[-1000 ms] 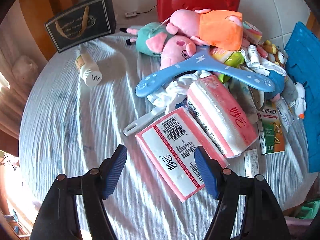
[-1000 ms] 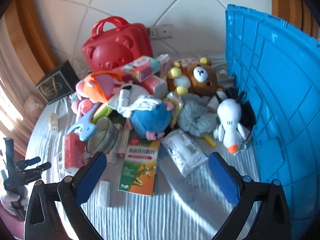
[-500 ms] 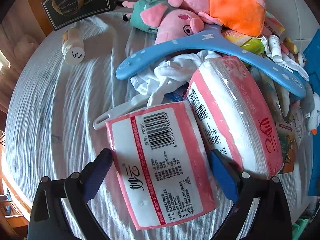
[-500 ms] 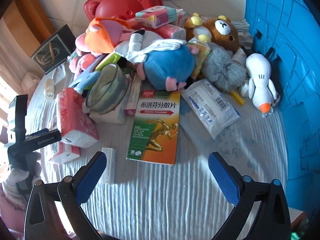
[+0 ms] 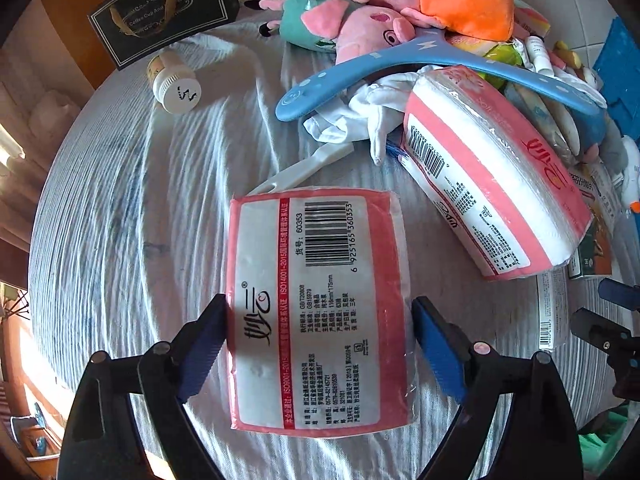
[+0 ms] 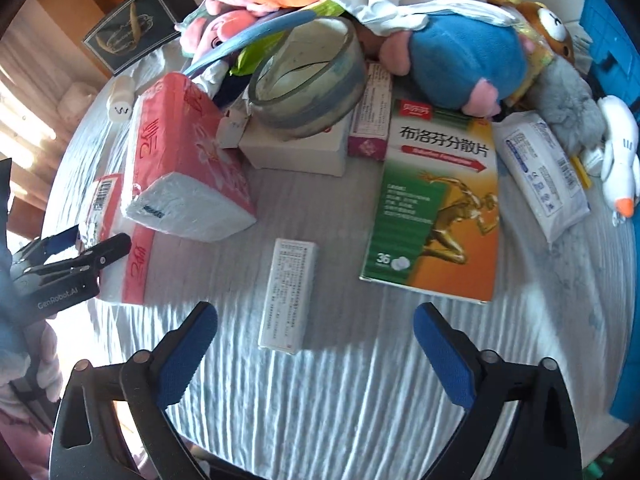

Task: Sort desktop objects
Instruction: 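Grasp the pink-white tissue pack with the left tool while the right tool grasps a white leaflet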

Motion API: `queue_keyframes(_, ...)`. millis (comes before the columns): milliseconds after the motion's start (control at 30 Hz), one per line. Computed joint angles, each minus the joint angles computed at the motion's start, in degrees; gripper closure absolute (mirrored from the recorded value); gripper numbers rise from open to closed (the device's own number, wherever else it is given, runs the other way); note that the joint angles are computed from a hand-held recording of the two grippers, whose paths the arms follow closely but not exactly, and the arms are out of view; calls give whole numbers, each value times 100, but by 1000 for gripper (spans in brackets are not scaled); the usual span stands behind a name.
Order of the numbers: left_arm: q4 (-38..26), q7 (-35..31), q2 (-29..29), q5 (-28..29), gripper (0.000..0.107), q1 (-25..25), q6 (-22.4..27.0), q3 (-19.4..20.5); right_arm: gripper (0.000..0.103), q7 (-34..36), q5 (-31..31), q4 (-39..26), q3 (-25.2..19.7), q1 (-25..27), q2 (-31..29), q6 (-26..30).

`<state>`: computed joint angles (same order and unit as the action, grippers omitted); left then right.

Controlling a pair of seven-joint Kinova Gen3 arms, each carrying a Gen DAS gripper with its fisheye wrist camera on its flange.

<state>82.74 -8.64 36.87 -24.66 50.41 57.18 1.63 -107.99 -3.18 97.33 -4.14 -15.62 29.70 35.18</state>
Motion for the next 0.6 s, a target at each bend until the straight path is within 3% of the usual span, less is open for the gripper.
queue_keyframes(33, -52, -64, 62, -14, 17, -41, 6, 2, 27, -39, 11, -60, 13, -41, 48, 40)
queue_keyframes(100, -75, -140, 83, -42, 17, -47, 2, -3, 37, -118, 70, -166, 52, -136, 141, 96)
queue_keyframes(200, -9, -256, 55, -85, 18, -79, -171, -11, 39, -193, 117, -307, 59, -221, 278, 158)
queue_keyframes(267, 50, -277, 21, -99, 20, -81, -261, -33, 48, -249, 165, -396, 70, -293, 361, 201)
queue_keyframes(333, 138, -242, -32, -113, 22, -64, -352, -59, 68, -324, 262, -495, 115, -410, 442, 265)
queue_keyframes(400, 218, -209, -98, -103, 23, -56, -414, -54, 77, -411, 401, -571, 175, -546, 505, 321)
queue_keyframes(600, 316, 209, -461, -532, 23, 285, -246, -181, 77, -649, 772, -358, 311, -812, 195, 131)
